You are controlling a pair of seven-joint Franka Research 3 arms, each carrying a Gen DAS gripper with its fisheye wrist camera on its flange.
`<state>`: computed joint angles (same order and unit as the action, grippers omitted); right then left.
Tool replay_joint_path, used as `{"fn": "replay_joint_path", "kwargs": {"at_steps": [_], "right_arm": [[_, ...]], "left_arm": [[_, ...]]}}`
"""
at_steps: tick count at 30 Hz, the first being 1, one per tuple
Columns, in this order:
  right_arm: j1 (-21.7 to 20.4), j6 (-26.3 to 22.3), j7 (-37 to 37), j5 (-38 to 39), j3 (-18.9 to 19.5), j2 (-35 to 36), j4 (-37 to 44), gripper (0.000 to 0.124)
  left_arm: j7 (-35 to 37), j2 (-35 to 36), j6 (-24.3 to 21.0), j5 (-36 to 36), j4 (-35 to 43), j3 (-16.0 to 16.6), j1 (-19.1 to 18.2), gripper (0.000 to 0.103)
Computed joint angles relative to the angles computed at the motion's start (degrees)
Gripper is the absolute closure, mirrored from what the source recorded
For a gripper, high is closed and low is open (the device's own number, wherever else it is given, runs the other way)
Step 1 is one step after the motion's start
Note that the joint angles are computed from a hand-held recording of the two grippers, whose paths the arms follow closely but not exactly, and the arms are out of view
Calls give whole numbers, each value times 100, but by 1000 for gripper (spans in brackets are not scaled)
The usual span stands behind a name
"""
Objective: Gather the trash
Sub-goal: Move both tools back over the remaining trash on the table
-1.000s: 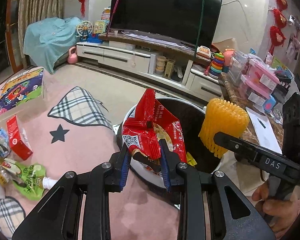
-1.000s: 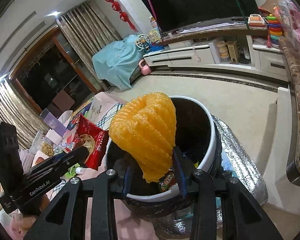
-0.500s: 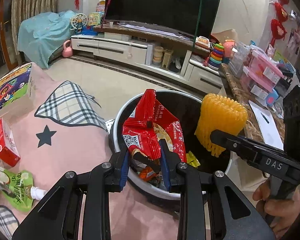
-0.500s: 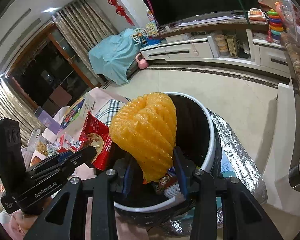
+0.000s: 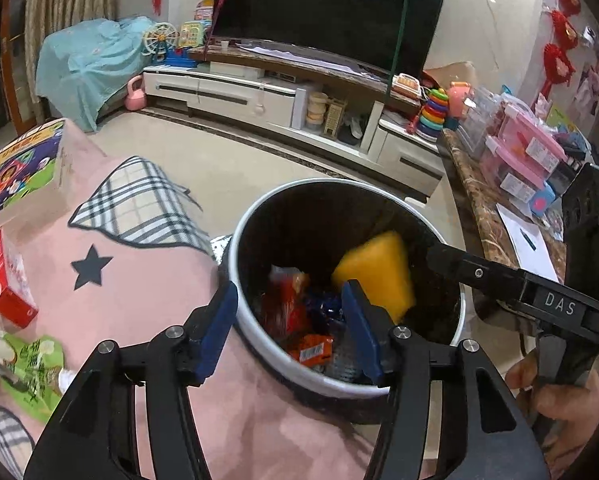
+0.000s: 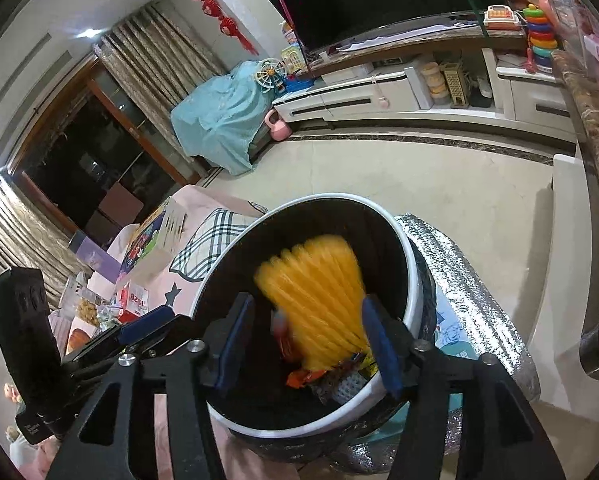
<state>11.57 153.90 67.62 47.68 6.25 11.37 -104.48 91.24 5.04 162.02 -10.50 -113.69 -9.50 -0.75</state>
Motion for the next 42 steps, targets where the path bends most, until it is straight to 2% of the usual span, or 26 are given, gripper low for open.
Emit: {"fn": "replay_joint_path", "kwargs": {"at_steps": [4, 9, 10, 15, 19, 24, 27, 31, 35, 42], "right_arm": [[24, 83, -75, 127, 41, -93, -92, 58], [138, 351, -587, 669, 149, -375, -402, 37], [182, 406, -715, 780, 168, -436, -471, 35], [480, 704, -1465, 1174, 242, -666, -765, 34], [661, 568, -1946, 1555, 255, -769, -888, 34], [875, 535, -2013, 1619, 256, -842, -1029, 34], [984, 498, -2074, 1650, 271, -847, -1044, 34], [1108, 438, -1973, 1450, 309, -768, -966, 34], [1213, 393, -1788, 1165, 370, -654, -878, 34], [1345, 245, -1563, 509, 486, -329, -597, 34]], "left_arm": [[68, -318, 234, -243, -433, 35, 22, 44], [65, -874, 550, -516, -1182, 243, -107, 40], [58, -992, 593, -579, -1341, 310, -146, 40], [-34, -1484, 693, -779, -2001, 679, -363, 38], [-313, -1890, 745, -593, -2511, 868, -345, 38], [-774, -2553, 818, -434, -3255, 1215, -330, 38], [-1156, -2861, 857, 30, -3576, 1131, -41, 38], [-1499, -3201, 822, 515, -3900, 1181, 225, 38], [-1713, -3413, 801, 834, -4092, 1330, 395, 38], [-2043, -3543, 690, 1254, -4208, 1369, 770, 38]]}}
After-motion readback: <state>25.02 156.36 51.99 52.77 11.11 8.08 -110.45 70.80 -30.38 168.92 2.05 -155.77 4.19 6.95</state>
